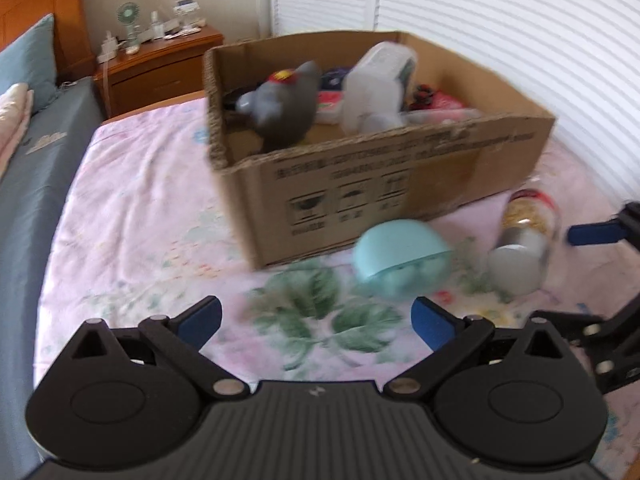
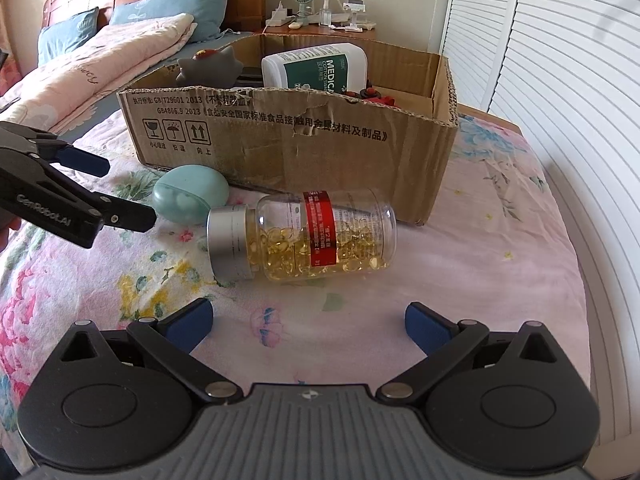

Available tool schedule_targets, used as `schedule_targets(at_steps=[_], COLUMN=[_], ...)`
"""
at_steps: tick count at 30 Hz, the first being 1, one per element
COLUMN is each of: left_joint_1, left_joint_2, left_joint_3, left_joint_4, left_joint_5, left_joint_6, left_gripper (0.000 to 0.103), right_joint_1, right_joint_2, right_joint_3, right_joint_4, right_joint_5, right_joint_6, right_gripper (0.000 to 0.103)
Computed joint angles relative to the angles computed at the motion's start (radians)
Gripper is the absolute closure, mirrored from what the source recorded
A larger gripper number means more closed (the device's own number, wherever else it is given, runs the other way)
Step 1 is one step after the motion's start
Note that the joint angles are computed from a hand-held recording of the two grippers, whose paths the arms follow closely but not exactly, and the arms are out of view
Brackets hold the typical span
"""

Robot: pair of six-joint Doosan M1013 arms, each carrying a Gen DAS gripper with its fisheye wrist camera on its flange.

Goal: Organize rigid objects
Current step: 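Grasp the teal egg-shaped case with the left tool while the right tool approaches the capsule jar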

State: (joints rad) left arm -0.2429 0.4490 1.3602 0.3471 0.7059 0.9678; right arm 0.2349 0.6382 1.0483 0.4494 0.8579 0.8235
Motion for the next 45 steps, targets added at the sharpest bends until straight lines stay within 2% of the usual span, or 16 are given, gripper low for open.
schedule_targets(at_steps=[6,10,26,32,39,45], left_joint_1=[-0.008,-0.017,-0.012,-0.022,-0.03,-0.033], left_joint_2=[0.031,0.05,0.009,0.015,0.014,0.011], left_joint_3=[-0.037,-0.058,-0.001,-0.004,0.004,0.004], left_joint_4=[-0.008,0.026,0.091,0.107,0.136,0.155], left_joint_5=[-0.023,0.001,0.048,0.029,0.009,0.007], left_joint_6=[-0.008,-0.05,-0.137,-0.15,-0.192,-0.207], left_gripper=[0.002,0.002,0.001,0.001,0.005,0.021], right_joint_1=[0.0,0.001,0.001,0.001,0.0,0.001], right_joint_2=[0.0,-0.002,-0.003,-0.003,-0.003,-0.003], right_joint_3=[0.001,0.003,0.005,0.005,0.005,0.006], right_joint_4=[-0.001,-0.003,-0.002,-0.001,-0.001,-0.001], right_joint_5=[-0.004,-0.004,-0.006,-0.006,-0.006,-0.007], right_joint_6=[0.003,0.005,0.004,0.003,0.002,0.002], right_gripper=[0.0,0.0,0.0,0.0,0.0,0.0])
